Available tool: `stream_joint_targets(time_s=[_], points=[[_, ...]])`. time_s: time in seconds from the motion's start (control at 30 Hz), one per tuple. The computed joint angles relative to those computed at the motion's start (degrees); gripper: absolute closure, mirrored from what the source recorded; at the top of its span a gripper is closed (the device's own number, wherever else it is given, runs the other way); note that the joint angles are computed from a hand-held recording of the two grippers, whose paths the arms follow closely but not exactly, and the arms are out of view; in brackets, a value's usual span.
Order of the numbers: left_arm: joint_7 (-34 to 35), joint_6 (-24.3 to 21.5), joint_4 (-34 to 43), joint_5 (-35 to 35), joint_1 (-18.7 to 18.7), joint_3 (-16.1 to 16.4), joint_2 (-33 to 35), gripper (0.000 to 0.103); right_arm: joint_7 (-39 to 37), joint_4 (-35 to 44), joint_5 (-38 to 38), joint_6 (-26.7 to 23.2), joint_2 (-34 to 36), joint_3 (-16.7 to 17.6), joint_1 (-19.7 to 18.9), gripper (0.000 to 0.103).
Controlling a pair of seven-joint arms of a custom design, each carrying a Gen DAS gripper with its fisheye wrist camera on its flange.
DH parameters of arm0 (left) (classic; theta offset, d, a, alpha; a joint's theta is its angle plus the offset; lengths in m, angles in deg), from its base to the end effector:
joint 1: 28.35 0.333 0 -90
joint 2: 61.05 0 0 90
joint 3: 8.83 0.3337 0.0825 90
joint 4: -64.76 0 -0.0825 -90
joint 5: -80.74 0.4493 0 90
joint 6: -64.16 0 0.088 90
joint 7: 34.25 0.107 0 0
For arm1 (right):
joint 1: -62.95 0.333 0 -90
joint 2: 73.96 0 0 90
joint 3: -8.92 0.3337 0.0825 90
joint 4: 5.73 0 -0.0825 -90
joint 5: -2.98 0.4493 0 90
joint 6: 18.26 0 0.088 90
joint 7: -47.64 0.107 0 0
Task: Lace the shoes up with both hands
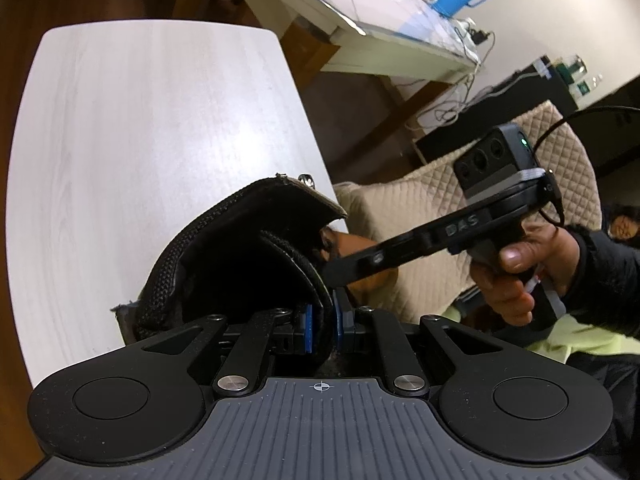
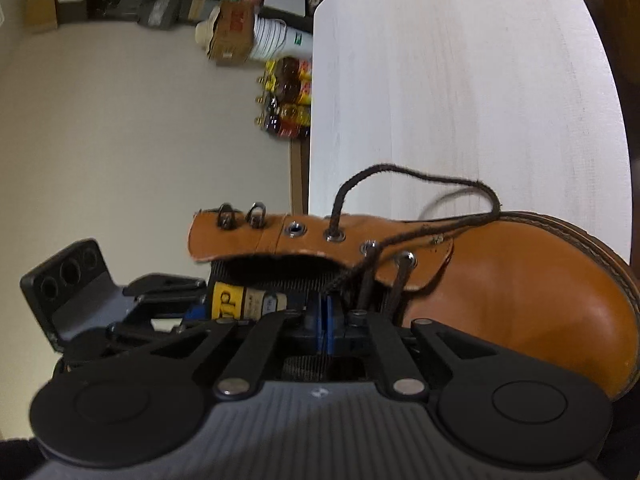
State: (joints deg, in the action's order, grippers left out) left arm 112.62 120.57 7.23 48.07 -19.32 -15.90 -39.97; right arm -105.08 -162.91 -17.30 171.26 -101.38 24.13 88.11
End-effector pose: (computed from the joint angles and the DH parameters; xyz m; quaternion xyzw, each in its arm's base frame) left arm 0.6589 -0.0313 0.6780 0.1792 -0.9254 0.2226 0.2489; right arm 0.3211 0.3223 0.4487 -0.2785 0.8282 0.1640 0.4579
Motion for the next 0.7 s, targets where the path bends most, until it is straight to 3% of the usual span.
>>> stream_joint_targets(time_s=[0.1,0.3,0.43,0.63,0.7], points=[[-0.06,-0.22,0.17,-0.05,0.04,-0.01,0.18,0.092,1.35,-1.04,0.65,-2.42,-3.26,2.03,-0.72,0.09],[0.44,-0.51,0.42,-0.18,0.05,-0.16,0.27,0.092,-3.33,2.01,-2.06,-3.19,-0.16,-4.97,7.55,0.089],[0.9,-0.47,0.27,-0.09,-0.01,-0.14,0.06,0.093,-3.58,3.27,-1.75,-4.23,0.84,-2.75,5.42,0.089],[1.12,-0.2,-0.2,-0.22,0.01,-0.04,-0.2,0.093,-4.53,3.86,-1.53,-4.08,1.88,-3.37,5.84,0.089],[1.21,-0.18,-0.23,-0.19,0.01,-0.02,-0.22,0.093,-4.61,3.76,-1.54,-3.36,2.15,-2.72,4.96,0.094]])
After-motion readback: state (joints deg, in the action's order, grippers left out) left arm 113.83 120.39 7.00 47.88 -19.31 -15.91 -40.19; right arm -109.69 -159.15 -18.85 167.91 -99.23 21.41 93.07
